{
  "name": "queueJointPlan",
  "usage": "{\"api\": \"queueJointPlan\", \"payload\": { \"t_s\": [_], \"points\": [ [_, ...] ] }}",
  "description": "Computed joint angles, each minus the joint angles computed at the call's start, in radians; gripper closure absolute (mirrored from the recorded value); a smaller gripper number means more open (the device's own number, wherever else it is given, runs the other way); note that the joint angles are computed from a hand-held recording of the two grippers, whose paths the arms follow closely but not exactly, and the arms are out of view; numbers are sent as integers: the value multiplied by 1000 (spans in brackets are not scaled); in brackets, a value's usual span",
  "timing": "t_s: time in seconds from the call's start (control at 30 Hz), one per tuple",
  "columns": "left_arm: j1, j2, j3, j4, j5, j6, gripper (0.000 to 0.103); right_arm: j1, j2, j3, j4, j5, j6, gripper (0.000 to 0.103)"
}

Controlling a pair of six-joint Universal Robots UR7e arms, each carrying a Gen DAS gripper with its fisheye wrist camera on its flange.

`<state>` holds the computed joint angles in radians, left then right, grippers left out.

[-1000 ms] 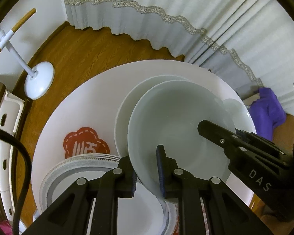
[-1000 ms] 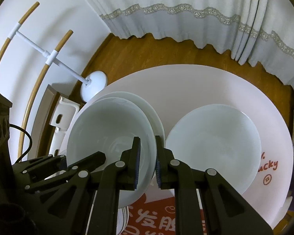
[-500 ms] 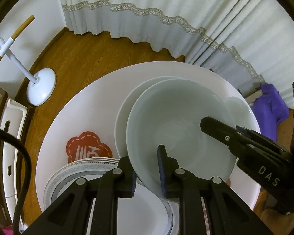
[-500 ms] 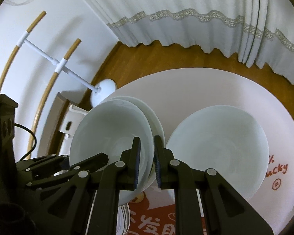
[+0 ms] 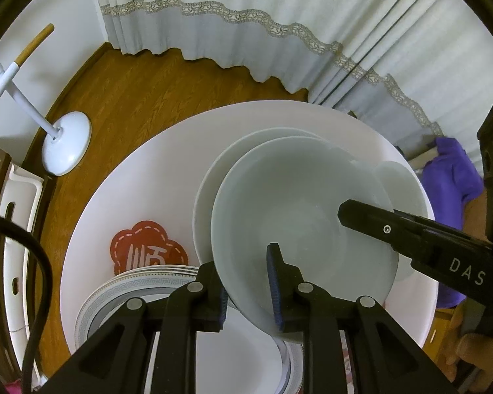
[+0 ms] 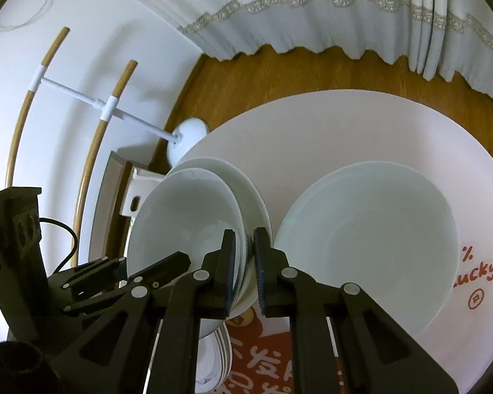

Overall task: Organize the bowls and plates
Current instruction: 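Lower the held white bowl into the other white bowl with both grippers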

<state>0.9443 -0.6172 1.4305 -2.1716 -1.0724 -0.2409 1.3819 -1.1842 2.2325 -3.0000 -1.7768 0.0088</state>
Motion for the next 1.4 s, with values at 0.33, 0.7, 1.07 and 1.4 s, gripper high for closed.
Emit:
{"api": "queueJointPlan", "payload": {
  "t_s": [0.33,0.7,1.07,1.4],
  "points": [
    [-4,-6,17,-16,4,-15,85,-1,1,27,-50,-2,-22,96],
    [24,-22,32,-51,-64,-48,87,-22,-3,30,-61,44,-50,96],
    [64,-43,65,-129,-137,-122,89,-42,-1,45,-97,86,-54,94],
    [59,-42,68,-131,-128,-150,89,-30,2,52,-112,73,-17,93]
  ]
}}
